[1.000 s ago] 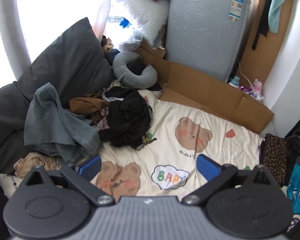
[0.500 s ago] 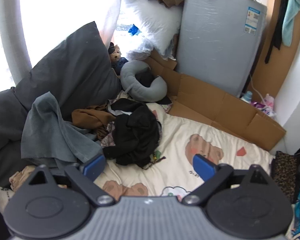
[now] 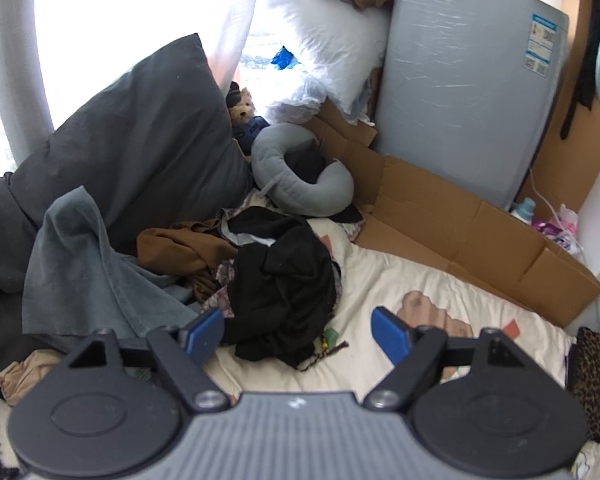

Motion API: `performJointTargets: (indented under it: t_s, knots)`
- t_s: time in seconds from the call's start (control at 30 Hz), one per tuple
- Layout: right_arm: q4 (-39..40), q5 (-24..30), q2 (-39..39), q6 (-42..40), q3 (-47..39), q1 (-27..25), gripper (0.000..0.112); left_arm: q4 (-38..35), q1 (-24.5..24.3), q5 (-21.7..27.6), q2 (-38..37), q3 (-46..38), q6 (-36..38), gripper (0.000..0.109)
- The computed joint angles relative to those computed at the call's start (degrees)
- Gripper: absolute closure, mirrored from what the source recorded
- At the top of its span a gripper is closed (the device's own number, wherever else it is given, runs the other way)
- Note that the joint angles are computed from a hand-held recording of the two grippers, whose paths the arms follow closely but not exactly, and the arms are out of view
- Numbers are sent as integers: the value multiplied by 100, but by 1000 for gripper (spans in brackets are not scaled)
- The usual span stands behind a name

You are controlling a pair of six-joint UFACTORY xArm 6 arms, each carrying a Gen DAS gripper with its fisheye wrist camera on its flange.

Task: Fold clothes
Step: 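Move the left tool toward the black garment in the clothes pile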

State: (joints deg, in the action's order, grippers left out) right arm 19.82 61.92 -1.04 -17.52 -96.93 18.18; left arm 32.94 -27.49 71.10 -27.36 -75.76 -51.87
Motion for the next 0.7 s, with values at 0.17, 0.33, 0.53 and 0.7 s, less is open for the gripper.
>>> performJointTargets:
  t_s: [0.17, 0.33, 0.53, 0.7]
  knots:
    - [-125, -464, 138, -229, 282, 105, 12, -113, 343, -520, 139, 251, 47, 31]
    - [115, -850, 242, -466, 624, 130, 12, -73, 657, -1114, 309, 505, 67, 32]
    - [542, -1409, 317, -913, 1030, 105, 12, -54, 1008, -1872, 596, 759, 265, 34]
    - [972, -1871, 381, -1297, 1368, 77, 12, 64, 1277, -2445, 891, 978, 291, 41]
